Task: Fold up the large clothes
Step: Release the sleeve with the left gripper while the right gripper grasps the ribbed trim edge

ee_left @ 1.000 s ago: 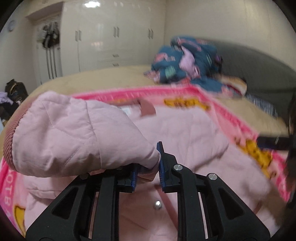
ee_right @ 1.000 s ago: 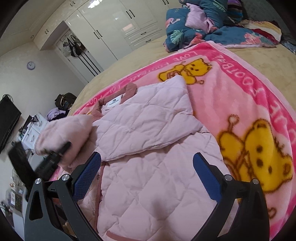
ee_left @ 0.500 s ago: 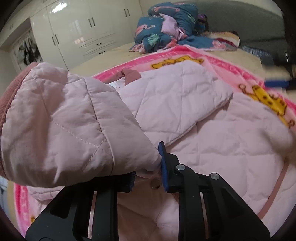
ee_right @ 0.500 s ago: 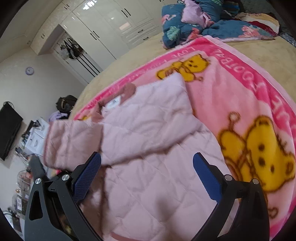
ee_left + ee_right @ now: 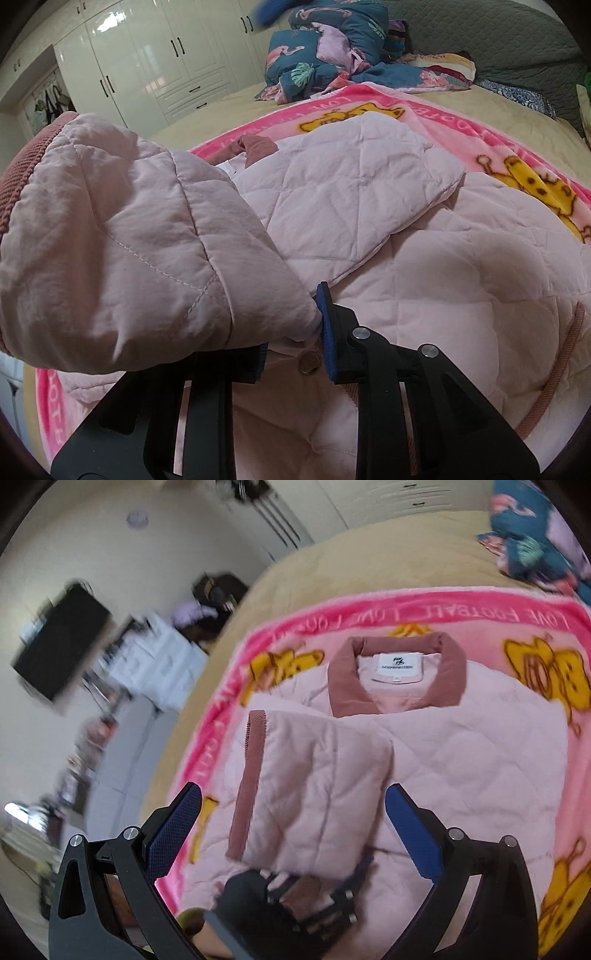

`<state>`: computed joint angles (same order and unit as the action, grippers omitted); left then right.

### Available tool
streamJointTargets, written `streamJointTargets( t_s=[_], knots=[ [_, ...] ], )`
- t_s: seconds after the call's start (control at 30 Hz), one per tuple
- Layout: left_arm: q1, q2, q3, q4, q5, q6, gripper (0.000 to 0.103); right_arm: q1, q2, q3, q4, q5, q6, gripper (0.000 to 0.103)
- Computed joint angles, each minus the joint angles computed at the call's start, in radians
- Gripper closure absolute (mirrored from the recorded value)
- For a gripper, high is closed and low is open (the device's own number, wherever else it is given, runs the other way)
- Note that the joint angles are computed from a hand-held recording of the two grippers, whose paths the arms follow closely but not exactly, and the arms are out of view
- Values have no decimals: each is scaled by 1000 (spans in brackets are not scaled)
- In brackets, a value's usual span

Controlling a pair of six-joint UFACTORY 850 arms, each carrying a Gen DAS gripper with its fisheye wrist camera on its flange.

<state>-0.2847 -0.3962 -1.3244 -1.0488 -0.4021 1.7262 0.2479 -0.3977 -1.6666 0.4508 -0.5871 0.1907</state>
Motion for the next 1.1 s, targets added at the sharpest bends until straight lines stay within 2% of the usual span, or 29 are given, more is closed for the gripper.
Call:
streamJointTargets(
  t_s=[0.1,0.17,0.27,0.33,0.37,0.43,0.47,0.53,0.57,0.6,0.63,0.83,0.93,1.03,1.1],
  knots=[
    [-3,0,-1,12,3,-9,84,13,-112,-157,-68,-100,90,4],
    [-6,1,1,28,2,-19,73,20,-175,-255,-141,-171,159,4],
    [-12,2,4,32,3,-15,62,35,-266,-400,-257,-288,243,7],
    [-17,5,9,37,10,-14,58,39,-290,-432,-292,-328,250,26],
    [-18,5,9,44,10,-17,54,40,-308,-456,-301,-353,249,30],
    [-19,10,11,55,2,-26,51,41,-317,-467,-315,-359,234,52],
    [-19,13,14,55,5,-24,50,40,-305,-449,-320,-340,222,58],
    [-20,26,24,41,22,2,47,35,-272,-404,-312,-285,193,78],
    [-20,34,28,22,31,24,32,34,-247,-373,-332,-252,191,81],
    [-18,43,35,-15,41,60,25,31,-228,-348,-337,-227,189,85],
    [-16,49,36,-29,39,74,23,24,-205,-317,-325,-196,173,88],
    [18,74,15,-65,-18,77,21,-24,-73,-152,-268,-53,103,95],
    [41,84,-1,-62,-53,64,10,-47,-12,-80,-241,11,77,96],
    [60,95,-9,-98,-40,86,9,-67,35,-17,-213,67,57,97],
    [85,81,-43,-94,-72,32,9,-89,74,43,-162,114,19,99]
  ],
)
